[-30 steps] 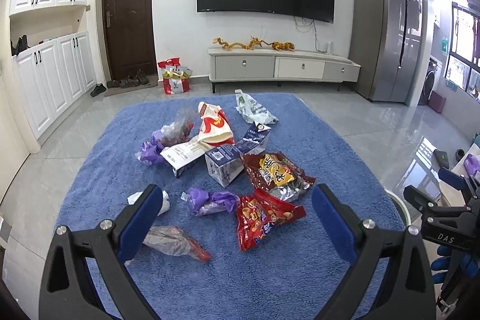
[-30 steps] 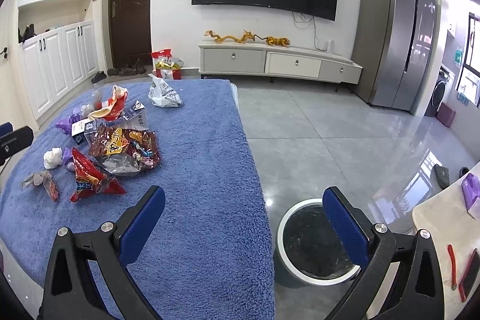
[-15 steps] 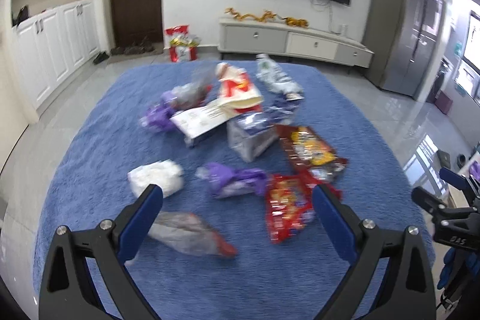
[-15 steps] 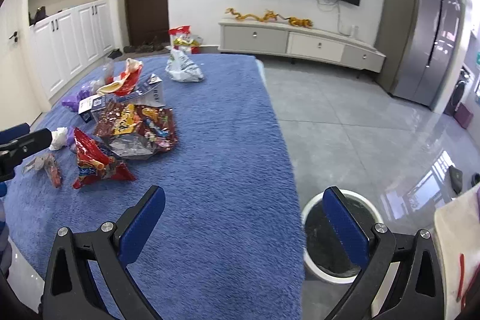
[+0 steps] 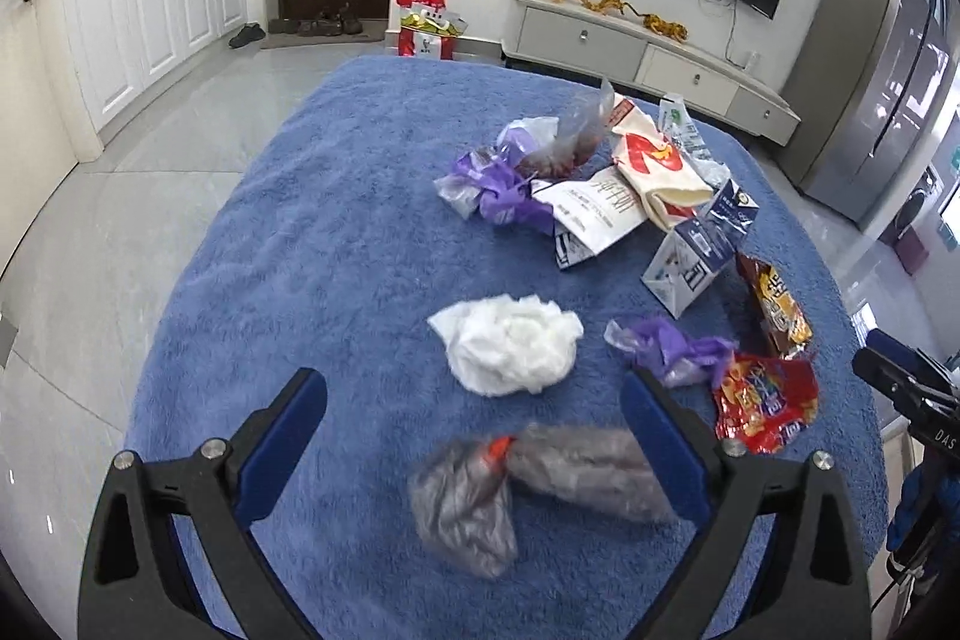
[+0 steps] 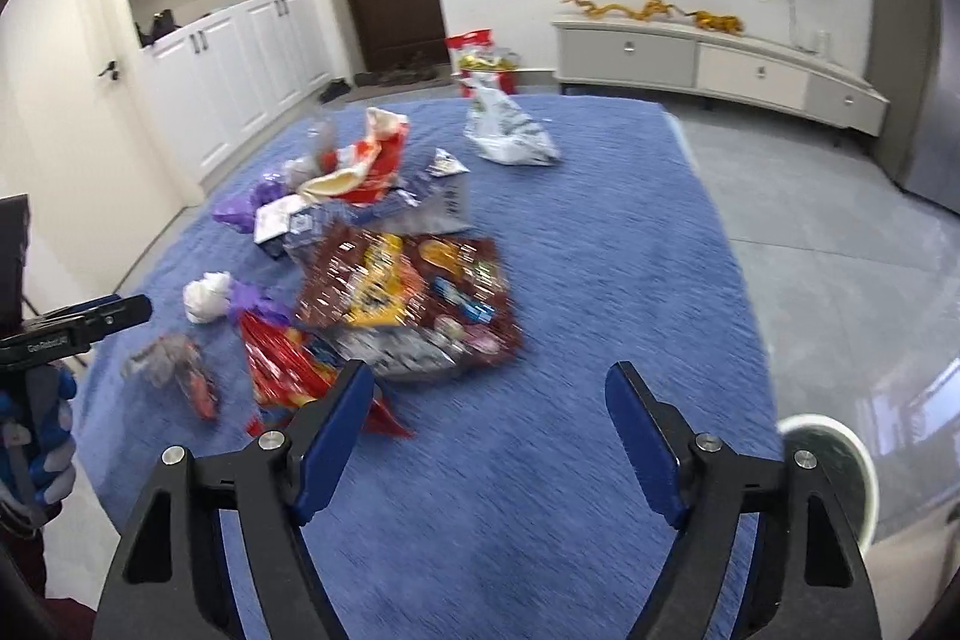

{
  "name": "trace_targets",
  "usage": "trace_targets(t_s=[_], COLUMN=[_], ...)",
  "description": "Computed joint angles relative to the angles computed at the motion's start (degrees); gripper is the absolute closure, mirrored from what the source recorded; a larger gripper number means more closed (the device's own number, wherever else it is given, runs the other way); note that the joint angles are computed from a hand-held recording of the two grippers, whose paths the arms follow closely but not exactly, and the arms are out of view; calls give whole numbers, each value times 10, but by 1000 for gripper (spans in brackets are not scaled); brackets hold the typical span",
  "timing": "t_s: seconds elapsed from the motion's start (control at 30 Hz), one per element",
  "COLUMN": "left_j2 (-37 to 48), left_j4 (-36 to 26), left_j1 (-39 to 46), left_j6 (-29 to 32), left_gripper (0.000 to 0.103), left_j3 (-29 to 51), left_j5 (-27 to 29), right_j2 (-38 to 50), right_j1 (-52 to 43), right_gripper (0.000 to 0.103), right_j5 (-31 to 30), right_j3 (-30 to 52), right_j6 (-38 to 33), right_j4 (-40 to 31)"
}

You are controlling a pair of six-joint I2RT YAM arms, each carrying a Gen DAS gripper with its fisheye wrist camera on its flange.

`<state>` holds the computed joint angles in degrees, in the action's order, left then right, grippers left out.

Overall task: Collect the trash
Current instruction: 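Grasp the white tissue with the left tool while the right tool grasps the brown snack bag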

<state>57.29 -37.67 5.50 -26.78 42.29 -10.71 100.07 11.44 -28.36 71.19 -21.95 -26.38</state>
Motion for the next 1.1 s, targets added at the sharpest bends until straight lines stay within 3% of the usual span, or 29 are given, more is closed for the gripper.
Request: trace_targets(t_s=[0.23, 0.3, 0.37, 0.47, 0.53, 0.63, 0.7, 0.87, 1.1], left_j2=[124, 163, 195, 204, 203, 194, 180, 130, 62], left_j4=[39, 45, 46, 53, 55, 52, 49, 29, -32], left_j1=[-10, -11, 1, -2, -1, 2, 8, 6, -49], left_j6=[22, 21, 17, 15, 12, 6, 2, -22, -52], left_gripper=[6, 13, 43, 50, 58, 75, 81, 83, 84], left_j3=[41, 51, 59, 59, 59, 55, 50, 37, 68], left_j5=[1, 4, 25, 10, 5, -1, 3, -9, -65], right_j2=[74, 106, 132, 164, 170, 174, 175, 167, 88], right_j1=[49, 59, 68, 82, 85, 80, 74, 70, 35], right_gripper=[23, 23, 23, 24, 31, 52, 86, 91, 97], right_j5=[-12, -20, -8, 11, 22, 10, 0, -7, -62], right_j3=[93, 128, 150, 175, 173, 168, 171, 166, 111], right_j6=[16, 23, 27, 28, 24, 29, 29, 24, 31], right_j4=[-37, -57, -66, -79, -74, -62, -65, -66, -40])
